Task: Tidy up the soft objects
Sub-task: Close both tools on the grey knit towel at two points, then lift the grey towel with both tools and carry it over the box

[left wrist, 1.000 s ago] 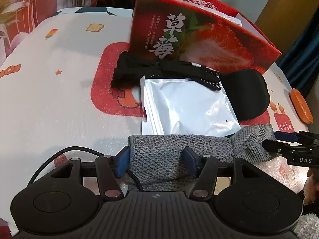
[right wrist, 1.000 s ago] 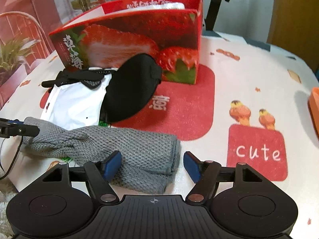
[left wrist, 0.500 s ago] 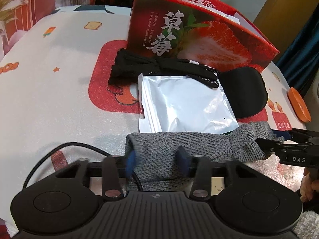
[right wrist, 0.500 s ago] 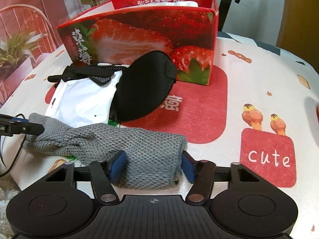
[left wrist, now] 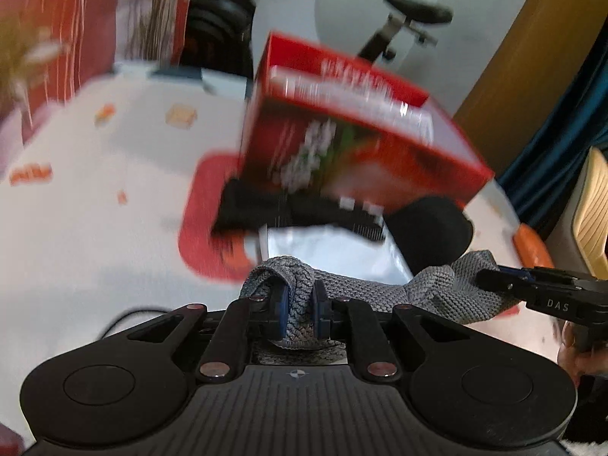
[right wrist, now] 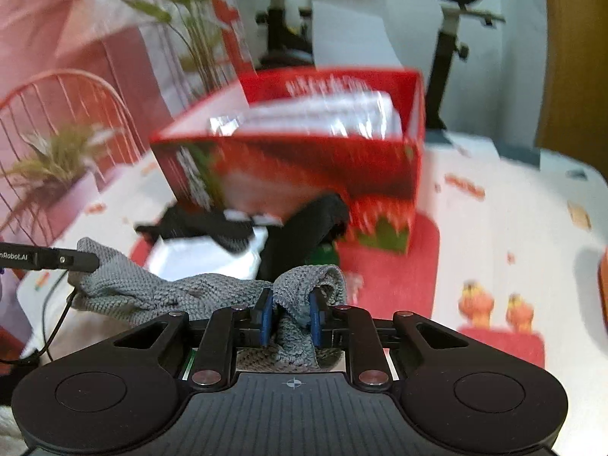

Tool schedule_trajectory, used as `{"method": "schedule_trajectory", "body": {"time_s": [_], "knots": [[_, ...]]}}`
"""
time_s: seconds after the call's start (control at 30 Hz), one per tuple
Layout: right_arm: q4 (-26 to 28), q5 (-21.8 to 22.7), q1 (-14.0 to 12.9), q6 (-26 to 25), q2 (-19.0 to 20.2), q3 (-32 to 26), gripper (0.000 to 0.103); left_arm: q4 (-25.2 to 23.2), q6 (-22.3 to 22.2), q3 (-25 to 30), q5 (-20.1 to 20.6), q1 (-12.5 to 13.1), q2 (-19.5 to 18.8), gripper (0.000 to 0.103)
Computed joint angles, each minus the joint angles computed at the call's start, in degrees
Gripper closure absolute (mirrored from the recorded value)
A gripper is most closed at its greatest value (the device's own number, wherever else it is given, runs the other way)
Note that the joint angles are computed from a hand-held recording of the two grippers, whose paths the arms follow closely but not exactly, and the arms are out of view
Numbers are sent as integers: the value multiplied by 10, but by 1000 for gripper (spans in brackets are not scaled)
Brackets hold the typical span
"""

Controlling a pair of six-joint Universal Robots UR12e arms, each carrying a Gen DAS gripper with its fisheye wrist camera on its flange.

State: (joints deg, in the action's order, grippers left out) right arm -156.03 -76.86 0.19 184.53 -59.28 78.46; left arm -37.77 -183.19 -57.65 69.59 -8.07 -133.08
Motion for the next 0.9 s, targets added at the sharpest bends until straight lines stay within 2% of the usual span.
{"method": "schedule_trajectory", "body": {"time_s": [0.3,0.53,0.67,0.9], "knots": [[-23,43,-4,-9,7,-32,87,68,-18,15,-3,2,1,90],[-39,42,-4,-8,11,-45,87,90,-39,25,0,2,-5,90],[-23,31,-3,-21,22,-68,87,97,-40,39,-2,2,-15,90],[-31,16,0,-39,46,-117,87,104,-35,88,-3,1,-41,90]]}}
